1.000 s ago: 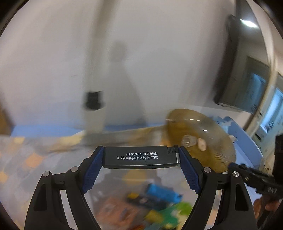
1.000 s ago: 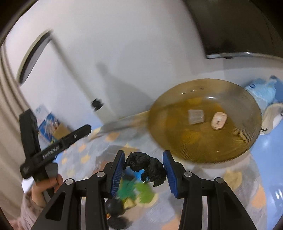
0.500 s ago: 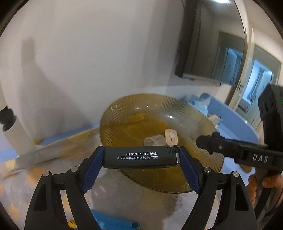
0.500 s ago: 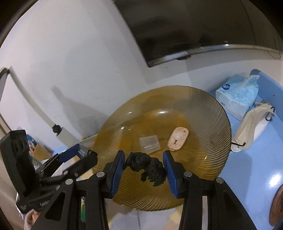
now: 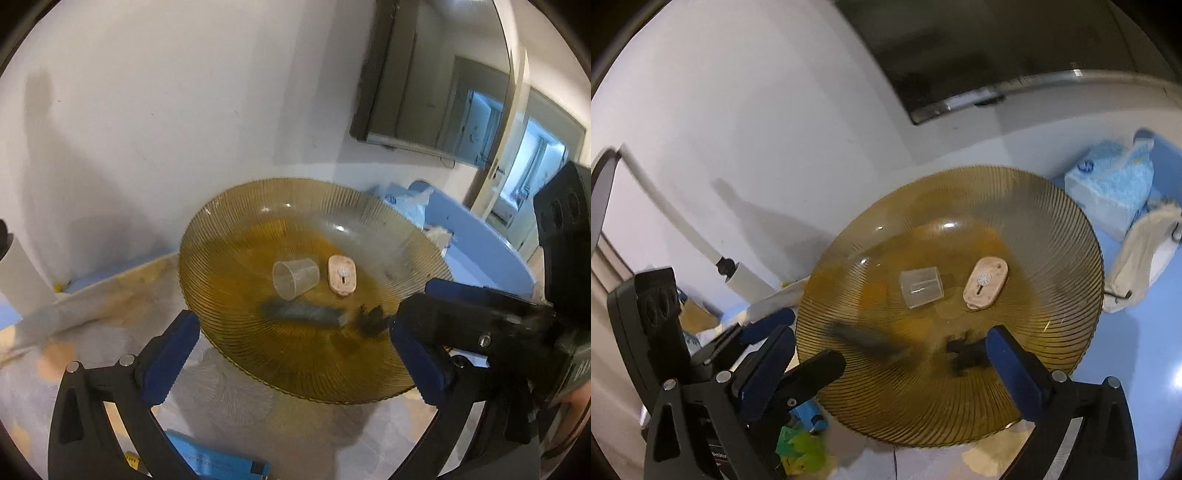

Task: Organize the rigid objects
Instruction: 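Carry the power bank and dark figure into the amber bowl and release both, then grasp the clear correction-tape dispenser with the left tool while the right tool grasps the red-clothed figure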

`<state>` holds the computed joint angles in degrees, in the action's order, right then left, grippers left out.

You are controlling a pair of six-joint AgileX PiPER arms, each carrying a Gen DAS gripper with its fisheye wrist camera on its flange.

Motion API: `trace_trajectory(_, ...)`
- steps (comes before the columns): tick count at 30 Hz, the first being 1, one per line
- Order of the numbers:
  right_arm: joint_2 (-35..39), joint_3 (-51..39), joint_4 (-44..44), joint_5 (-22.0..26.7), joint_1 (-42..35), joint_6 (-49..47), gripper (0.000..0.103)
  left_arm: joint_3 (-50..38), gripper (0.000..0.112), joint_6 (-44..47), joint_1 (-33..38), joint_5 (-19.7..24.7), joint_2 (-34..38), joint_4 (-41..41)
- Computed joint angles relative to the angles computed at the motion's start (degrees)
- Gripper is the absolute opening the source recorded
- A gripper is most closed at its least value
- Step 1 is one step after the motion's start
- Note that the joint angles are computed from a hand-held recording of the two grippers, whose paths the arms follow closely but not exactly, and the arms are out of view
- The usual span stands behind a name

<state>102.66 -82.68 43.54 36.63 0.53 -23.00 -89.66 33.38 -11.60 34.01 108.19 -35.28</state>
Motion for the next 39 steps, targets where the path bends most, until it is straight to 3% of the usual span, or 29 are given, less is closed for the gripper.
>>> trace_trajectory(4, -3.04, 1.56, -2.36, -1.47, 1.46, 0.9, 0.103, 1.17, 0.102, -1.39, 1.05, 0.68, -1.78, 1.05)
trace_trajectory(9, -6.68, 1.37, -12.01, -1.72, 4.53, 9.04, 0.103, 3.79, 0.102, -2.47, 3.44, 0.59, -5.82, 2.06)
trace_trajectory(14, -10.83, 1.63, -13.95, -0.75, 6.18, 12.44, 0.103, 5.66, 0.102, -3.67, 7.59, 2.08, -10.64, 4.15)
trace_trajectory(20, -13.87, 0.95, -24.68, -2.73, 14.44, 24.06, 0.103, 9.93, 0.102, -2.93, 15.72, 4.62, -17.2, 6.35)
trace_trajectory(25, -14.51, 0.76, -31.88, -2.0, 22.33, 30.8, 0.103, 14.25, 0.102, 0.98, 23.77, 6.52, -19.99, 3.66)
trace_trajectory(33, -15.75, 9.34, -41.45, -6.33, 32.0, 42.03, 0.103, 24.67, 0.102, 6.87, 32.57, 4.32, -20.7, 1.6)
trace_trajectory(39, -14.79, 15.11, -47.65, -7.79, 36.21, 49.03, 0.103, 29.97, 0.102, 11.01, 34.32, 1.9, -19.44, 0.33)
